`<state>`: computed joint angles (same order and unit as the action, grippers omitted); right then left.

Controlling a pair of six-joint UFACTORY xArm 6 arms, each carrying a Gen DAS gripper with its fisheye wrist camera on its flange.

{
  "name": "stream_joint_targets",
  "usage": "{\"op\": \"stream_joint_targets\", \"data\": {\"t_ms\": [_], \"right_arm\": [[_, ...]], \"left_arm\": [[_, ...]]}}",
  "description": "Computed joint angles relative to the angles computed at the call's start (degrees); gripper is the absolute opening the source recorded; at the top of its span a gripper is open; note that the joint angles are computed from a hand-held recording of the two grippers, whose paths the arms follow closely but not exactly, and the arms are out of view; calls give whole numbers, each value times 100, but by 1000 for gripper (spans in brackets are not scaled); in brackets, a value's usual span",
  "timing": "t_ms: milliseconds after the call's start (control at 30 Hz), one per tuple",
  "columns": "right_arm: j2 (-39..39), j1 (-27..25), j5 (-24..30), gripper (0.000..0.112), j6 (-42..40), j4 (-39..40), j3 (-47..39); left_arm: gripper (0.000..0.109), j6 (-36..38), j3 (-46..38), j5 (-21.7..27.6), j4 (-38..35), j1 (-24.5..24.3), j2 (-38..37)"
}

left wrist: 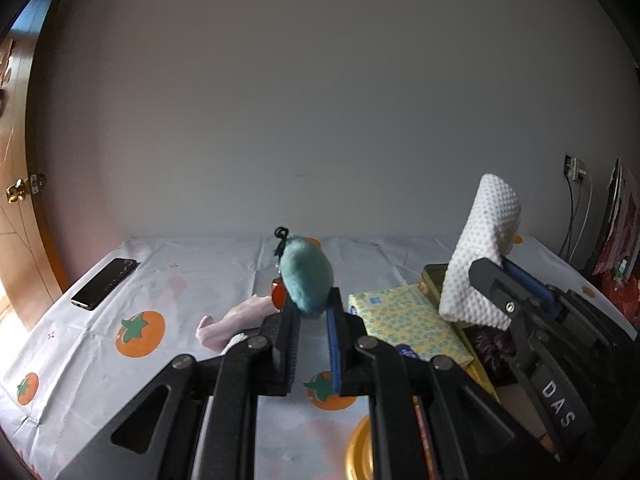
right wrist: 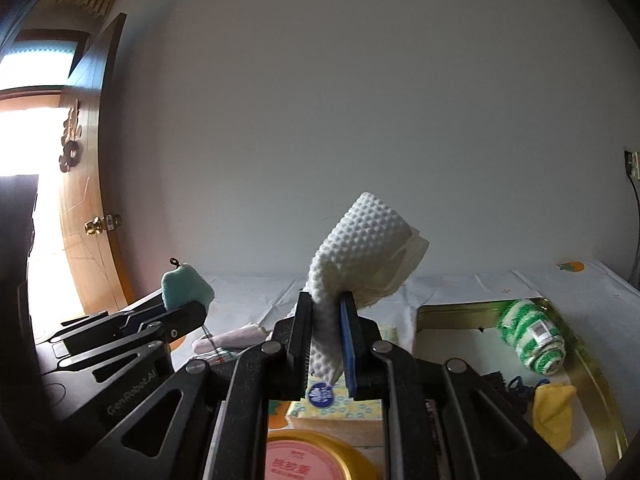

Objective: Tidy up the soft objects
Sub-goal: 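Carry the teal toy and white mesh cloth over the gold tin tray with both tools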

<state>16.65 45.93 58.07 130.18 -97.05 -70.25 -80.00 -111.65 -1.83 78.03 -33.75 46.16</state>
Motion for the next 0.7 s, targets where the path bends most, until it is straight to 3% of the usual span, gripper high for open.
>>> {"op": "stream_joint_targets", "data": {"t_ms": [400, 700], "right_arm": [[-616, -2, 383, 15, 82, 196, 694], [-870, 58, 647, 15, 78, 378, 1011]], "left_arm": [[10, 2580, 22, -132, -2492, -292, 171], [10, 3669, -36, -100, -3423, -551, 179]]}}
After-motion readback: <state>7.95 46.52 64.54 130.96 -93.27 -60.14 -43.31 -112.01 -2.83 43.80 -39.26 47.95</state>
